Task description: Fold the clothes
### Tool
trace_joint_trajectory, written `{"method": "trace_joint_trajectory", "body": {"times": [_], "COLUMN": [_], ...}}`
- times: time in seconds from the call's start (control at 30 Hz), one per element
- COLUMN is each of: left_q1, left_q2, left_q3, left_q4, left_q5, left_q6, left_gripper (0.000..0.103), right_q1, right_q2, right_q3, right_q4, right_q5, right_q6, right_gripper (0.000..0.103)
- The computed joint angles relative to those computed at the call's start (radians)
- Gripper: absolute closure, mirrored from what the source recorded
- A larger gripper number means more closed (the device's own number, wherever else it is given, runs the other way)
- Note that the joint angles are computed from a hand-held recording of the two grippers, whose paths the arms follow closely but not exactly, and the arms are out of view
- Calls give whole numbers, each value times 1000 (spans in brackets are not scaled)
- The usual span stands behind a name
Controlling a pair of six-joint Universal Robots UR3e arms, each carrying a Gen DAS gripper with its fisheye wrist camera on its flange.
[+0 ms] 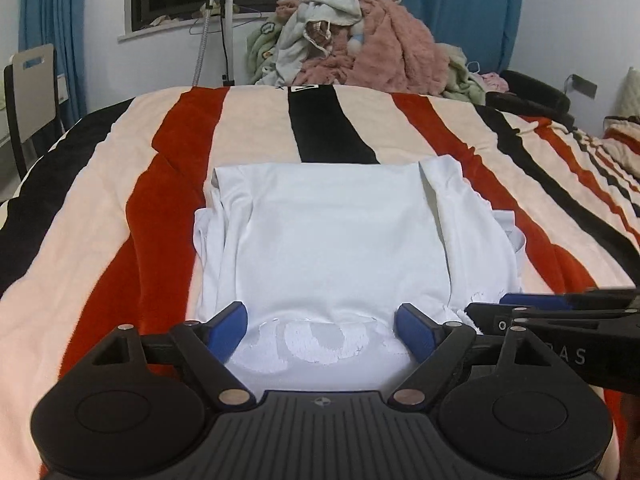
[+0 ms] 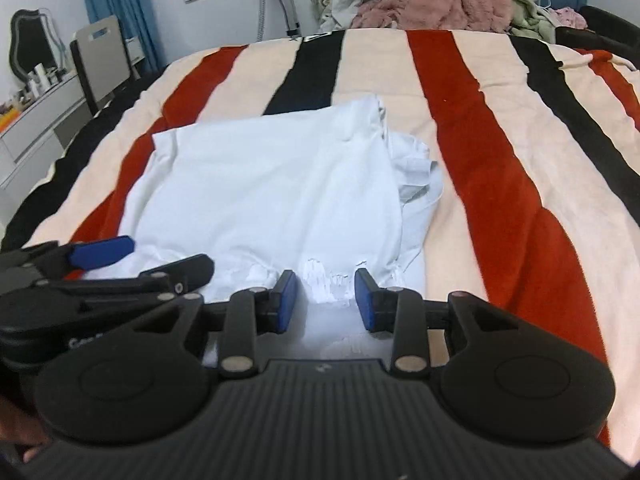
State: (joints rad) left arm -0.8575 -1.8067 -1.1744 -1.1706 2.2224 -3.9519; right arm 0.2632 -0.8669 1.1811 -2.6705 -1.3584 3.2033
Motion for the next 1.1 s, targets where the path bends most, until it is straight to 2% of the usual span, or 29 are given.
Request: {"method": "trace_joint_trajectory", "body": {"times": [0.17,0.3,0.37,0.47,0.53,0.57,0.6,0.67,0.73,0.8,0.83,0.9,1.03,1.1], "left_q1": [-33,-104,-145,-187,-201,-187,-147,-45,20,31,17,-7,-25,-32], "left_q2": [25,-19,1,121,194,216,245,309,356,378,371,358,358,357], "left_q3": [11,196,213,47,-131,-199,-266,-394,-506,-582,-580,-574,-577,-571], "left_q4": [-44,-249,-270,-103,97,165,214,281,357,463,472,482,464,457], "left_q5": [16,39,41,6,14,-2,-58,-190,-235,-202,-160,-90,-57,-45], "left_q6": [-43,-112,-153,-203,-214,-230,-267,-377,-494,-560,-575,-605,-636,-640], "left_gripper": [19,19,19,18,10,10,11,16,21,25,34,45,67,71], "right_q1": [-15,-7,-3,-3,-2,0,3,11,21,24,24,25,32,35], "right_q2": [-14,-12,-12,-13,-13,-14,-15,-18,-18,-21,-22,-22,-18,-24], "right_q3": [39,32,33,33,32,32,34,39,46,53,57,57,52,59], "right_q4": [-30,-30,-31,-30,-29,-28,-30,-37,-50,-60,-64,-66,-66,-73], "right_q5": [32,16,9,8,5,2,-5,-21,-40,-46,-47,-50,-63,-69], "right_q6": [35,52,51,58,61,63,64,67,64,61,60,61,63,63], "right_gripper": [69,69,69,69,69,69,69,69,69,69,69,69,69,68]}}
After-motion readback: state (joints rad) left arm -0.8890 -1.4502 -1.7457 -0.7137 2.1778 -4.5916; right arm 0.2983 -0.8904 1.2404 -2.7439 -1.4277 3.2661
